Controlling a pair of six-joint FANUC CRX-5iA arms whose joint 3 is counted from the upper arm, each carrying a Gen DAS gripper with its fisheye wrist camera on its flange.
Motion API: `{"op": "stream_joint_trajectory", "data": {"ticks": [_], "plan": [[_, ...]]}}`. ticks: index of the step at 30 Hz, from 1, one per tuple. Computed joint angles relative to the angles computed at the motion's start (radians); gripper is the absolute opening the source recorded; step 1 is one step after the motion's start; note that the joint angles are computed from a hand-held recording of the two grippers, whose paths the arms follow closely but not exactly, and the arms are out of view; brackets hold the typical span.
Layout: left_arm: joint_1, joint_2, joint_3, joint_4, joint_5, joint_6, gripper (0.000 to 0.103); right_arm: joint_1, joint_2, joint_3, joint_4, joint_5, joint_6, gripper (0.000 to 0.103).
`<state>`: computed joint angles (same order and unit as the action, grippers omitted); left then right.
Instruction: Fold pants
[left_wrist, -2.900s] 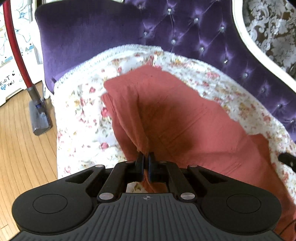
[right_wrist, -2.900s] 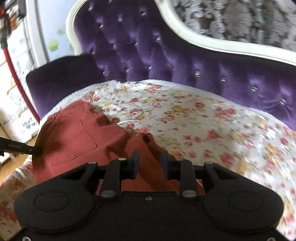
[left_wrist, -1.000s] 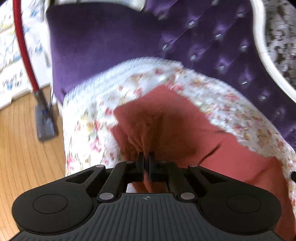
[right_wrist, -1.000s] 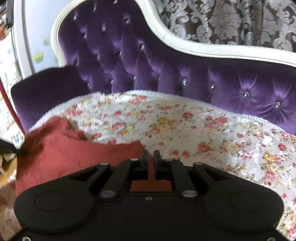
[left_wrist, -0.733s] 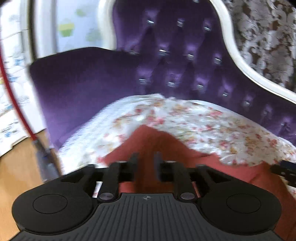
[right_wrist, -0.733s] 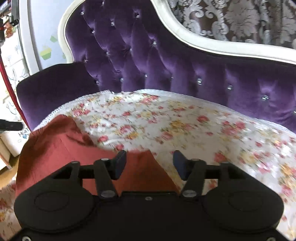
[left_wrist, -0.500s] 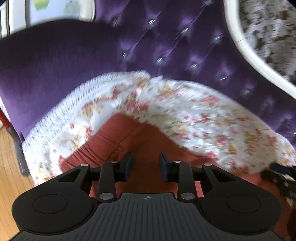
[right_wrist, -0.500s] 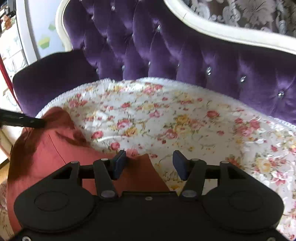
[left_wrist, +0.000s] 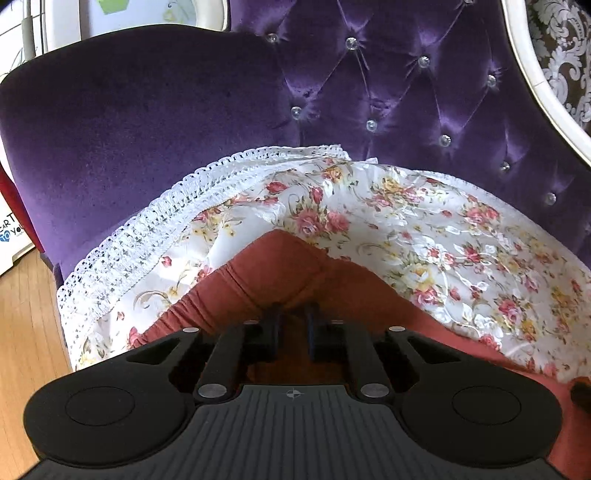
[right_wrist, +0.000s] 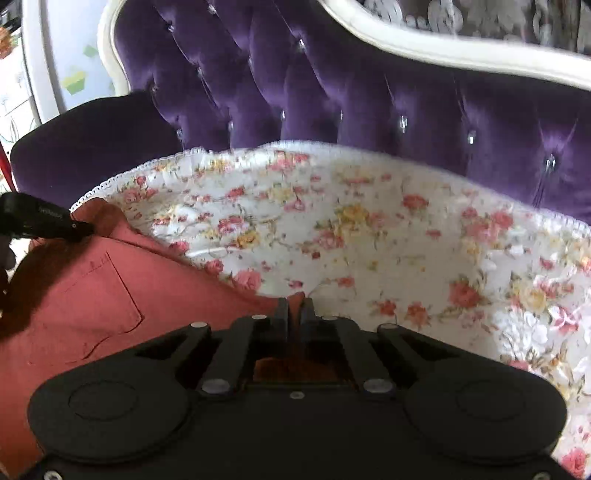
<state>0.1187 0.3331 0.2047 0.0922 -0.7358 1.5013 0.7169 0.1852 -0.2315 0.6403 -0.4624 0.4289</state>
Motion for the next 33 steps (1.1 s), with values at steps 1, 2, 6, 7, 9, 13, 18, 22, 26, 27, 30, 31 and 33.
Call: {"op": "stream_joint_trajectory", "data": {"ticks": [1, 2, 6, 7, 9, 13, 18, 22, 26, 27, 30, 31, 33], "plan": [[-0.003, 0.006, 0.013, -0.009, -0.010, 0.005, 0.014, 0.004, -0.002, -0.004, 0.030, -0.009, -0.023, 0.013], [-0.008, 0.006, 0.027, -0.026, -0.025, 0.011, 0.014, 0.008, -0.006, -0.001, 0.044, -0.028, -0.038, 0.021], [-0.030, -0.089, -0.041, -0.063, 0.002, -0.017, 0.016, 0.026, -0.108, -0.091, 0.233, -0.089, -0.230, 0.040], [-0.033, -0.124, -0.084, -0.034, 0.023, -0.062, 0.017, 0.031, -0.149, -0.124, 0.259, -0.093, -0.272, 0.040], [-0.031, -0.187, -0.178, 0.097, 0.043, -0.213, 0.018, 0.063, -0.221, -0.161, 0.231, -0.135, -0.295, 0.040], [-0.048, -0.281, -0.340, 0.329, 0.005, -0.512, 0.021, 0.165, -0.362, -0.250, 0.174, -0.260, -0.362, 0.040], [-0.090, -0.340, -0.438, 0.333, -0.064, -0.604, 0.021, 0.346, -0.471, -0.310, 0.057, -0.527, -0.452, 0.040], [-0.109, -0.356, -0.433, 0.237, -0.101, -0.562, 0.024, 0.500, -0.569, -0.365, 0.012, -0.685, -0.620, 0.037], [-0.115, -0.370, -0.426, 0.208, -0.140, -0.519, 0.024, 0.639, -0.637, -0.377, 0.004, -0.827, -0.715, 0.032], [-0.115, -0.380, -0.435, 0.221, -0.137, -0.512, 0.024, 0.694, -0.652, -0.387, 0.032, -0.897, -0.771, 0.033], [-0.126, -0.422, -0.475, 0.283, -0.112, -0.522, 0.024, 0.820, -0.672, -0.392, 0.064, -1.134, -0.905, 0.038], [-0.140, -0.439, -0.490, 0.294, -0.097, -0.525, 0.024, 0.860, -0.669, -0.387, 0.056, -1.232, -0.955, 0.045], [-0.171, -0.467, -0.520, 0.322, -0.064, -0.541, 0.024, 0.912, -0.680, -0.385, 0.033, -1.378, -1.006, 0.046]]}}
